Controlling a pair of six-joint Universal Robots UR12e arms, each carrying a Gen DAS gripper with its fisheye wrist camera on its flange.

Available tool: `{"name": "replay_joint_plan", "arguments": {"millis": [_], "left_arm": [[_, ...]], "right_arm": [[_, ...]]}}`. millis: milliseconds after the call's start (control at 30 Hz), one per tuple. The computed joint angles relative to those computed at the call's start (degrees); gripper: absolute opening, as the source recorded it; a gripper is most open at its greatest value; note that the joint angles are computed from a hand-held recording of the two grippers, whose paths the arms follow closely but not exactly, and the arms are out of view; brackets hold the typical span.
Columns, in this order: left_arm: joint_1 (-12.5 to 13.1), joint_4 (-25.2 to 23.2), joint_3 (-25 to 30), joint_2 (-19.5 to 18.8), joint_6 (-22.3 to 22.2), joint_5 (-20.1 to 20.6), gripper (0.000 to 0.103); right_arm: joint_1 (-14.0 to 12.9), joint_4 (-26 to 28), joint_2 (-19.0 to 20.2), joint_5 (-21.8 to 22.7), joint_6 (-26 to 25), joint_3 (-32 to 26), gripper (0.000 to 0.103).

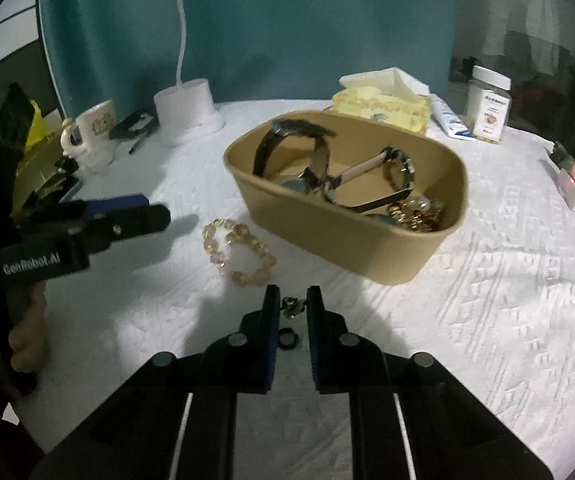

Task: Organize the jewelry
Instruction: 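Grasp the pink bead bracelet with the left gripper while the right gripper holds its small piece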

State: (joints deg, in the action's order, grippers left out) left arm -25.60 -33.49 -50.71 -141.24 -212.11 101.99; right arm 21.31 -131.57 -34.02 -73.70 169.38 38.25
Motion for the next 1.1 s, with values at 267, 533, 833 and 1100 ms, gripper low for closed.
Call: {"name": "replay_joint_plan", "arguments": {"millis": [267,533,833,1100], "left_arm": [[-0.3,-5.7,7.7,-3.9,2.2,-2.4,0.064],[-0.1,-13.9,15.1,-7.6,2.8,-1.4,0.07],[-1.1,-17.8,18.7,-9.3,9.4,1.8,0.014],[-1.4,-15.9,17.0,-8.5,11.6,-0.3,0.007]], "right_arm": [[-1.7,-1.9,-0.5,0.6,2.8,1.2,0.012],[-3.1,-3.2,-0.7,1.0,4.7,1.8,0.012],[-3.6,-3.8,-0.7,2.3,5.9,2.3,0.012],[-3.4,-5.3,-1.6,2.2,6.0,3.5,0.012]]}}
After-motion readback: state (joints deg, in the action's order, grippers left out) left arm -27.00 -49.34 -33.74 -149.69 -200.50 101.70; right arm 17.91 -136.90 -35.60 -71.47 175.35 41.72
